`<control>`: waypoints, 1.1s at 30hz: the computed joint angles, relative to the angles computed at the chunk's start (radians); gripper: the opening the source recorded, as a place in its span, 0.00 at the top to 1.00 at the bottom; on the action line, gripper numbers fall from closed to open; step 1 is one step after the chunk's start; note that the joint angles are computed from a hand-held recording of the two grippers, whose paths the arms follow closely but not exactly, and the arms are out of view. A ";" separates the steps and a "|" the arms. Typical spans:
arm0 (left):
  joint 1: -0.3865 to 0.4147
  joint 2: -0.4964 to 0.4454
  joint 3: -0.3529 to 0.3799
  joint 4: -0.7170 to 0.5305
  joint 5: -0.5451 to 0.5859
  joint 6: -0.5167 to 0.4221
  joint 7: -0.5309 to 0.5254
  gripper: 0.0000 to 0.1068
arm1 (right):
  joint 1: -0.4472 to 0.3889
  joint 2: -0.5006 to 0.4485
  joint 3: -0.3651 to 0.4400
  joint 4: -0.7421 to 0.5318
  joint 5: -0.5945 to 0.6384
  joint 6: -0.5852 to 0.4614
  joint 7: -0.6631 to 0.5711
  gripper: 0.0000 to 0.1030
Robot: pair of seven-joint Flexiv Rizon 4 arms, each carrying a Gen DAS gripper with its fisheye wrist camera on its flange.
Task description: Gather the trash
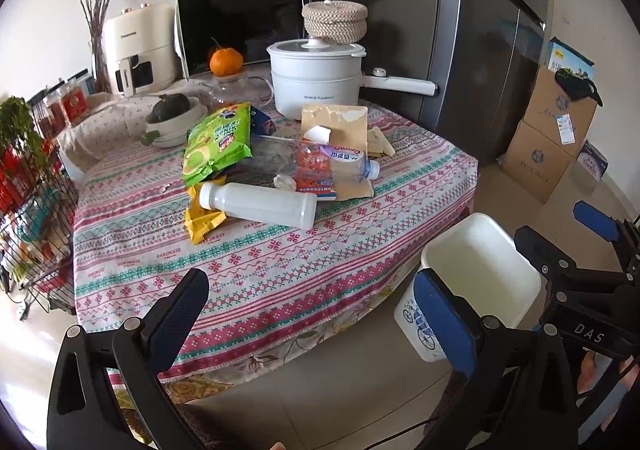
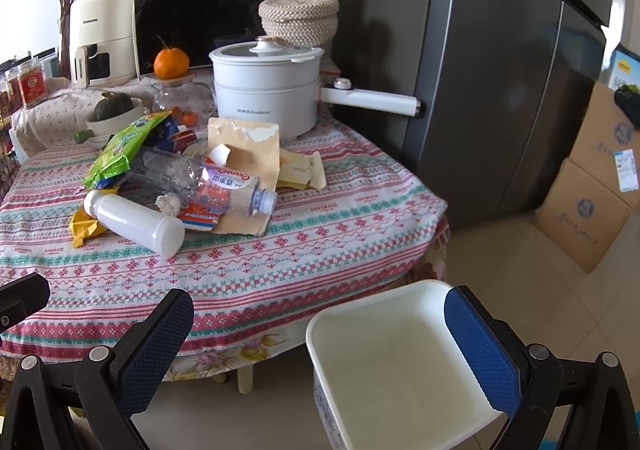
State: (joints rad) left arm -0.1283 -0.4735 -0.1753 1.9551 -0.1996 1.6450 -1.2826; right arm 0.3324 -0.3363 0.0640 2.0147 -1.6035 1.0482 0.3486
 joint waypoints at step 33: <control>-0.045 0.000 0.071 -0.007 0.016 0.012 -0.047 0.04 | 0.003 -0.002 -0.001 -0.001 0.003 -0.002 -0.001 0.00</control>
